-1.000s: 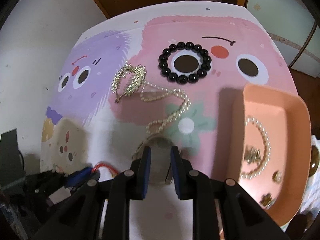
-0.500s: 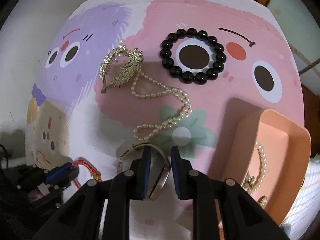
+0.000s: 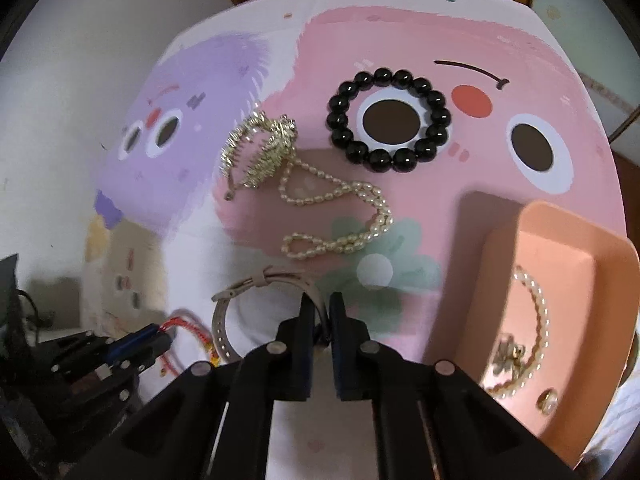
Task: Organize jewelry
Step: 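Grasp the white smartwatch with the right tool while the left tool grasps the red bead bracelet, then carry the smartwatch with the right tool while the left carries the red bracelet into the pink tray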
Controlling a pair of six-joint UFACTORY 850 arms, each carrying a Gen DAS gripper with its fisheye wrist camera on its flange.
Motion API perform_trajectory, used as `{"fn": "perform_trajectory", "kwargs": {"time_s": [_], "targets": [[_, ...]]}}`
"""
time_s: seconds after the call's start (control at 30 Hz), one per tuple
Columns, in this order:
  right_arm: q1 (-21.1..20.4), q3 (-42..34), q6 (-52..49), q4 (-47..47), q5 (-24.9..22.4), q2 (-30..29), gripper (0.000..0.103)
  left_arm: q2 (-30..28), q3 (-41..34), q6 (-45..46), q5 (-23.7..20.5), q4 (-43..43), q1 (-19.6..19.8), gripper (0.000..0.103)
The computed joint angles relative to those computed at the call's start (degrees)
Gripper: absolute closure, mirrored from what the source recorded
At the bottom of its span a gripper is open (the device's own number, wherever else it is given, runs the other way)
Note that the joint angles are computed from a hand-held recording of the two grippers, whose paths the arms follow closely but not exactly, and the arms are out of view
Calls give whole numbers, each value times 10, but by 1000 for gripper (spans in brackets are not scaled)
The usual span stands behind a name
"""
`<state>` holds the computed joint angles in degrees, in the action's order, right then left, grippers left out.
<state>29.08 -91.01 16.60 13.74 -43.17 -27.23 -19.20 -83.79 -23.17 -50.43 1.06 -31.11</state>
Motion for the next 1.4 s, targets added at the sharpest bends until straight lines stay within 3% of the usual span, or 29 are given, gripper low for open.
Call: {"fn": "perform_trajectory", "kwargs": {"time_s": [0.37,0.67,0.87,1.13,1.4], "targets": [[-18,113,26,29,100,135,97,15,-44,-20,16,29,-25,99],[-46,215,242,-171,135,233,97,-23,-150,0,8,46,-65,99],[-69,260,274,-176,144,254,97,-92,-264,25,-8,54,-95,99],[-71,282,250,-142,150,253,97,-231,-439,62,-56,14,-115,98],[-68,282,249,-134,135,240,97,-330,-537,81,-114,19,-127,98]]}}
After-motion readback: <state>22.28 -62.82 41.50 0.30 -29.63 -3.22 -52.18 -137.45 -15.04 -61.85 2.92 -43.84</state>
